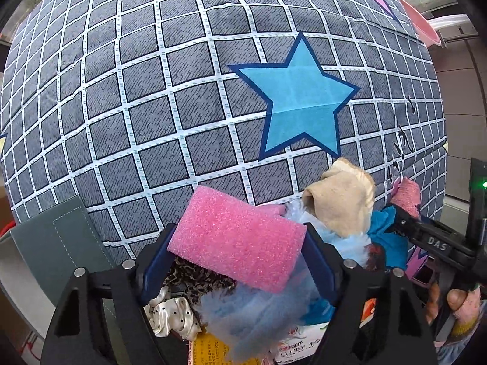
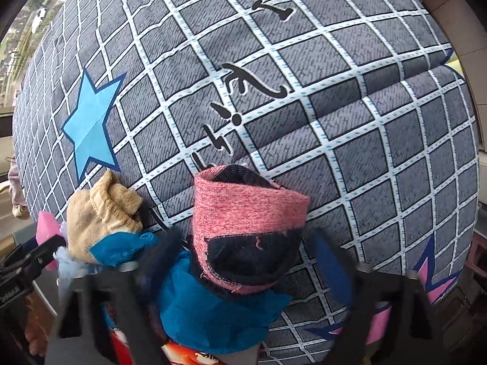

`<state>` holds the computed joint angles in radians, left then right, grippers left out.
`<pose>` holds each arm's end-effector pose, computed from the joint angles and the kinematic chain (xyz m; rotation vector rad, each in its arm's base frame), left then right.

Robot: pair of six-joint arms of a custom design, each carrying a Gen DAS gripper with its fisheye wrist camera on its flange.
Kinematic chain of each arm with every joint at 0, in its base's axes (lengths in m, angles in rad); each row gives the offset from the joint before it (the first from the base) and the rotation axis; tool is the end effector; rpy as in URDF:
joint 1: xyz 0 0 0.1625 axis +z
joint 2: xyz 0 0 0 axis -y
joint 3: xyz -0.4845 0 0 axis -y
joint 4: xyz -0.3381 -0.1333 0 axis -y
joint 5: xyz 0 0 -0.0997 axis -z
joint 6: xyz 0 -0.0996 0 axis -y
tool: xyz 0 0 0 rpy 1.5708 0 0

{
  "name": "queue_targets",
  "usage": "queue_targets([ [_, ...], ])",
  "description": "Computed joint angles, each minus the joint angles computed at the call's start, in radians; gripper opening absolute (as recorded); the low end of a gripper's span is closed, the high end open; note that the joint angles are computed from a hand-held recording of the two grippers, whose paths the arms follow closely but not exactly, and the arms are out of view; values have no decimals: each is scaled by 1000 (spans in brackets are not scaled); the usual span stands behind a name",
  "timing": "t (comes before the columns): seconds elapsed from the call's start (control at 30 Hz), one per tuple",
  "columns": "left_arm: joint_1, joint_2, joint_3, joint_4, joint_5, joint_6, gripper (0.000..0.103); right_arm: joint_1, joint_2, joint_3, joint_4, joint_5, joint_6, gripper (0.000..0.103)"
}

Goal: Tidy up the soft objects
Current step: 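Grasp the pink sponge with the left gripper while the right grasps the pink-navy sock, then carry the pink sponge and sock over the white box with both grippers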

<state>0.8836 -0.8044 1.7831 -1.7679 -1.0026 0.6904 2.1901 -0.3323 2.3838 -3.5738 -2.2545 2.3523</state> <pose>-0.1958 -0.5332 0.1012 1.7526 1.6734 0.9923 0.2880 -0.2828 -0.0612 -2.1682 -1.8747 1.0103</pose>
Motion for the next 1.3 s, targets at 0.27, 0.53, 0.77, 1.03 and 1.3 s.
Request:
queue_targets([
  [0.27,9,4,-111,32,-79,-4,80,33,27,-19,32,-41,64,43],
  [0.53,-6,-28,-172,49,-137,36,80,82,-57,-53,225,-96,107,43],
  [0.77,-28,-140,-94,63,-156,48,80,170,-116,-48,357,-104,214,43],
  [1.03,-45,-226,-46,104,-201,65,80,228,-152,-91,495,-94,270,43],
  [1.3,-51,-311,5,161,-212,61,80,282,-155,-131,566,-85,289,43],
])
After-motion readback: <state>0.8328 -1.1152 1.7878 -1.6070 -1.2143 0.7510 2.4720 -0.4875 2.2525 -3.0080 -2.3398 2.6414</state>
